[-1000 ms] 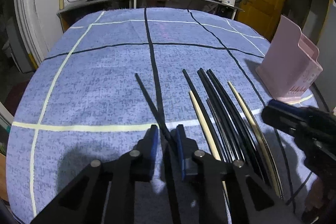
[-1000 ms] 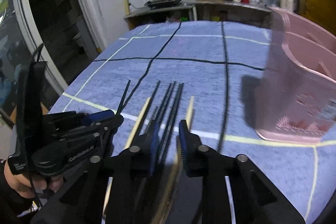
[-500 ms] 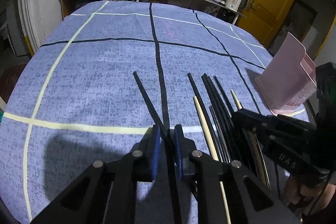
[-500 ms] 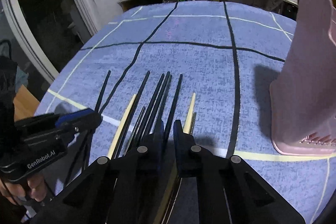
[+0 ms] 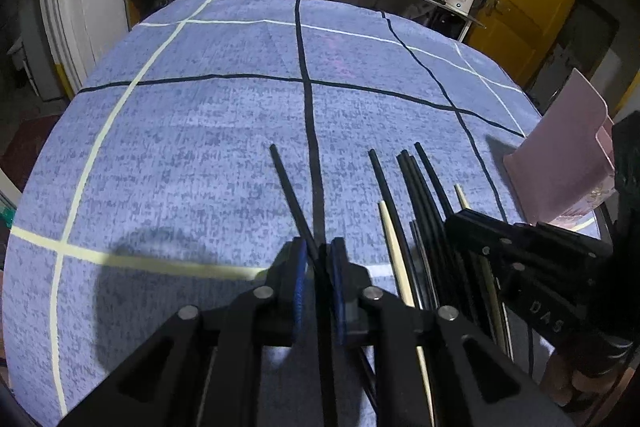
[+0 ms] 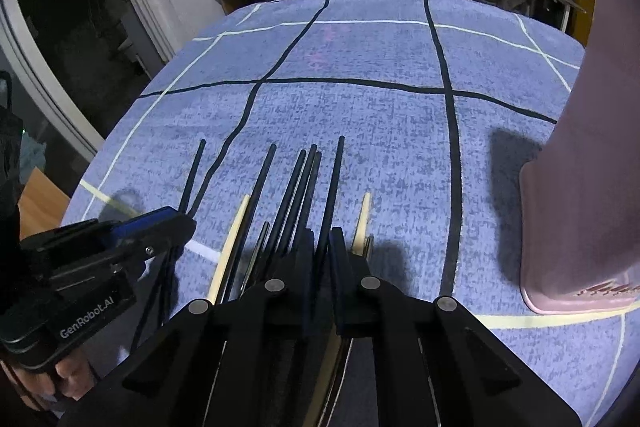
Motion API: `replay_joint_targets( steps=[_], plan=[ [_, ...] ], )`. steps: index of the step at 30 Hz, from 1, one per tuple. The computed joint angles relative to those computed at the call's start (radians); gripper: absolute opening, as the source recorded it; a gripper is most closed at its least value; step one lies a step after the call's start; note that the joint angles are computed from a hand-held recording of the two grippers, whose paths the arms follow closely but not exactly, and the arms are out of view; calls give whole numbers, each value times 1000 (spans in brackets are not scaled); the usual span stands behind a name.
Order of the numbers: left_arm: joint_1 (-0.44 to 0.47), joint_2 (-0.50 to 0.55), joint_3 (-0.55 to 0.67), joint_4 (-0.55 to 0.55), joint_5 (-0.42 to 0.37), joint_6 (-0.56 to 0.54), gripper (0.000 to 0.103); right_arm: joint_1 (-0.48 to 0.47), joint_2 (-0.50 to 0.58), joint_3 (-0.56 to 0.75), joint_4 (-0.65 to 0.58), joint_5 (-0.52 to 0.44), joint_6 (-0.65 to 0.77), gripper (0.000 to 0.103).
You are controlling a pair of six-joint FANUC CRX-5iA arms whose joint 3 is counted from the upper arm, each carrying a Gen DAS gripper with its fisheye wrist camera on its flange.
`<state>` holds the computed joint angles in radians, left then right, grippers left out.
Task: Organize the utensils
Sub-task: 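Close the left tool on a black chopstick while the right tool grips another, then lift the left tool's black chopstick toward the pink basket while the right tool carries its own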
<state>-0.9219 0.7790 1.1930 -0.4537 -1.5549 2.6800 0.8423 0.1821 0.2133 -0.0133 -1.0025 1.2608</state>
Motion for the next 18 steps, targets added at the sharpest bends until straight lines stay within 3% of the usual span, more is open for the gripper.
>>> replay_joint_targets(
  steps=[7, 18],
  plan=[
    [-8, -45, -52, -6, 50, 18, 6, -18, -43, -11, -49, 18, 15, 6],
    [-80, -69, 44, -122, 15, -25, 6, 7, -183, -69, -19, 78, -10, 6]
  ],
)
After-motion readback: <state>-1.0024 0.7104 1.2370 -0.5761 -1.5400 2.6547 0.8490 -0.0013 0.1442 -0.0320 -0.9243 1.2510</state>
